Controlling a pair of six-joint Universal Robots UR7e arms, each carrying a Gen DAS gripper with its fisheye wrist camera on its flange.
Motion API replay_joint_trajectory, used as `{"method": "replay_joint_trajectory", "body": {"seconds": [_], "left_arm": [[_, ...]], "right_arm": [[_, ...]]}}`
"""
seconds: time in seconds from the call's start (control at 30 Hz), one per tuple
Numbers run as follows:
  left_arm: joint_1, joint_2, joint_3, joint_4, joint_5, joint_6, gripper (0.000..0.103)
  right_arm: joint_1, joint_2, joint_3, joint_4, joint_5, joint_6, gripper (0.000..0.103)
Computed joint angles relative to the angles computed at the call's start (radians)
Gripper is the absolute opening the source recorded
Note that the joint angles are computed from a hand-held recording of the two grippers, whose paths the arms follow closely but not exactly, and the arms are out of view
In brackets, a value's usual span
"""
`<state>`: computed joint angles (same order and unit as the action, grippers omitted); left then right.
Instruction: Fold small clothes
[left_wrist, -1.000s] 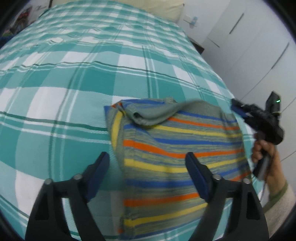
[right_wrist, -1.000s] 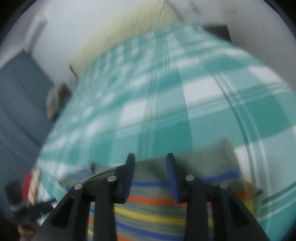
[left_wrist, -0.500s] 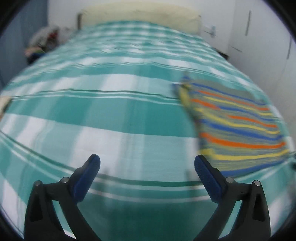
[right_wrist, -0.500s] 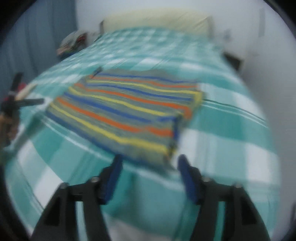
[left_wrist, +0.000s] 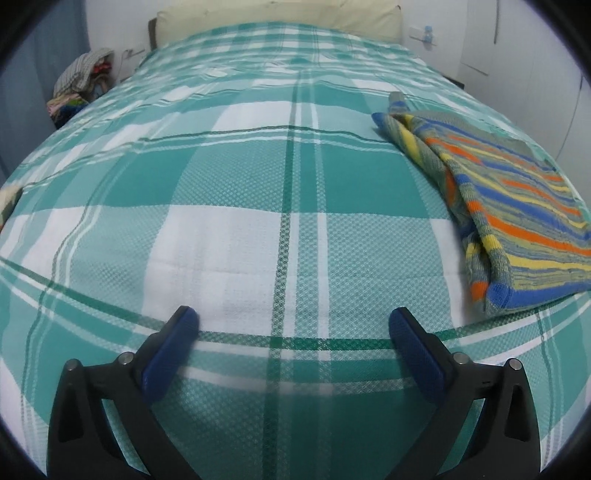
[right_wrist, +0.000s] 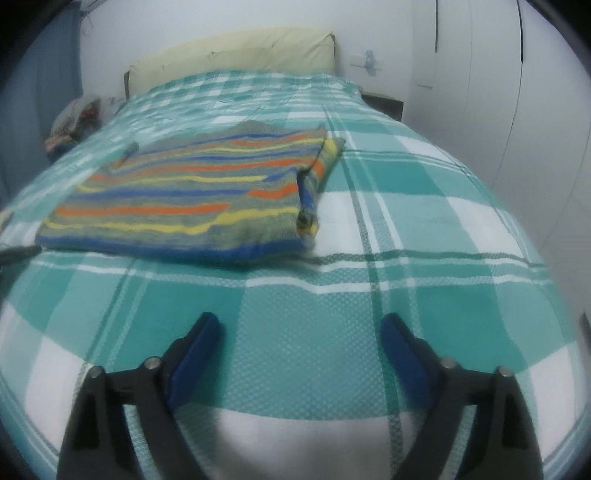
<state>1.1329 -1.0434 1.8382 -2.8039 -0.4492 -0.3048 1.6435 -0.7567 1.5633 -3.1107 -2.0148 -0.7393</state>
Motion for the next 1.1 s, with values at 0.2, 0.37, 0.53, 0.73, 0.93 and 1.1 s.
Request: {"method": "replay_joint_trajectory", "body": {"seconds": [0.2, 0.37, 0.53, 0.73, 0.93, 1.1], "left_arm": [[0.002, 0.004, -0.003, -0.003, -0.001, 0.003, 0.103], [0.002, 0.004, -0.003, -0.004, -0.001, 0.003, 0.103], [0.002, 0.005, -0.005, -0.005, -0.001, 0.004, 0.103], [0.002, 0.006, -0.005, -0.005, -0.001, 0.005, 0.103], [0.002, 0.005, -0.004, -0.005, -0.001, 0.004, 0.103], [0.002, 0.005, -0.004, -0.005, -0.001, 0.004, 0.103]], "right_arm": [[-0.002, 0.022, -0.021, 0.002, -0.023, -0.003, 0.096], [-0.001, 0.029, -0.033, 0.019, -0.036, 0.002, 0.098], [0.002, 0.038, -0.039, 0.009, -0.053, -0.005, 0.1], [0.0, 0.037, -0.039, 0.012, -0.05, -0.001, 0.1], [0.0, 0.038, -0.04, 0.009, -0.051, -0.004, 0.101], [0.0, 0.039, -0.04, 0.006, -0.053, -0.006, 0.101]]}}
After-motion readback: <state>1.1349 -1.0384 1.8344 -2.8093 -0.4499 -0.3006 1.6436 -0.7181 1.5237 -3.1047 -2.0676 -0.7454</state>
